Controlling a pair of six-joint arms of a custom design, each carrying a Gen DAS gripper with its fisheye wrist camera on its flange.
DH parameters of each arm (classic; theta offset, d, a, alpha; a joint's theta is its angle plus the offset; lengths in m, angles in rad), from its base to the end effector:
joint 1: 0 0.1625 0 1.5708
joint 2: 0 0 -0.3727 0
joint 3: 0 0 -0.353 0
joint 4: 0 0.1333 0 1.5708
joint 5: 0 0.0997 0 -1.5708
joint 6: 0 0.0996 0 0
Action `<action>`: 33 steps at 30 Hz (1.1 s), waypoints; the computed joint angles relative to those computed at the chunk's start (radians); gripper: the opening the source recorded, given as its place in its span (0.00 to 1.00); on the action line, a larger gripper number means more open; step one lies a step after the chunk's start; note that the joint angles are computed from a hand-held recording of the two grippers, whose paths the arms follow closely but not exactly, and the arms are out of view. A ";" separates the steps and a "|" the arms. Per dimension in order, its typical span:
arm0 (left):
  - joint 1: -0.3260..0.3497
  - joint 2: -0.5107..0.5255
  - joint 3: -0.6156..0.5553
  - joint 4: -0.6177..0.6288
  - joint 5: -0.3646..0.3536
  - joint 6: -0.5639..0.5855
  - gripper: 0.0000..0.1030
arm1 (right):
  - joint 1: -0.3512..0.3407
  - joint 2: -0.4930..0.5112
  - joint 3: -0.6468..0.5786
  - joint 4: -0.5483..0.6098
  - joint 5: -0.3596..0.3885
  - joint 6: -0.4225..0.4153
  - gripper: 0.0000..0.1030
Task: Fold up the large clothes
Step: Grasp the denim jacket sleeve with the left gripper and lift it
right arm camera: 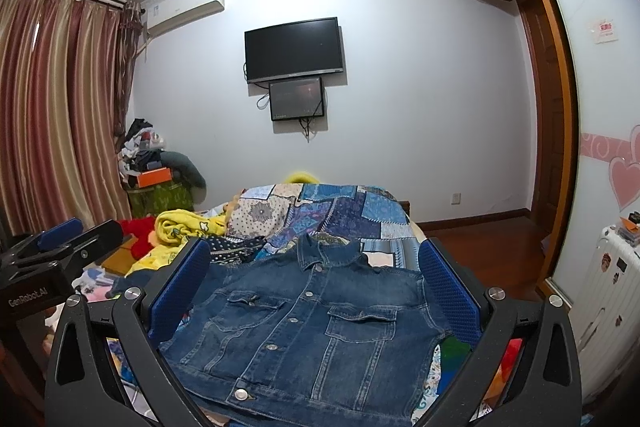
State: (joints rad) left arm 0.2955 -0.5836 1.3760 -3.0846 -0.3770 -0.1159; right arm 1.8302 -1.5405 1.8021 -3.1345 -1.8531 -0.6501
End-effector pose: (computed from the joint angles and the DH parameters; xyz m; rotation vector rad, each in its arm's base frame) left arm -0.5636 -0.4077 0.1548 0.7146 2.0949 -1.5546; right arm 0.2228 -0.4281 0.5145 0.7424 -2.0535 1.5626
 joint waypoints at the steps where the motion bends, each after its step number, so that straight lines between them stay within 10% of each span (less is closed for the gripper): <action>1: 0.005 0.001 -0.004 0.006 0.002 -0.003 1.00 | -0.001 0.005 -0.004 0.004 -0.001 0.000 1.00; 13: 0.123 -0.007 -0.052 0.137 0.025 -0.092 1.00 | -0.032 0.117 -0.122 0.131 -0.056 0.017 1.00; 21: 0.269 -0.060 -0.047 0.450 0.064 -0.334 1.00 | -0.065 0.252 -0.268 0.271 -0.170 0.070 1.00; 33: 0.507 -0.217 0.041 0.620 -0.086 -0.552 1.00 | -0.098 0.474 -0.542 0.522 -0.390 0.181 1.00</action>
State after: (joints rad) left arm 0.8023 -0.8010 1.4168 -2.4648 -0.4635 -0.6681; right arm 1.7324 -1.0660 1.2600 -2.6125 -2.2429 -0.4687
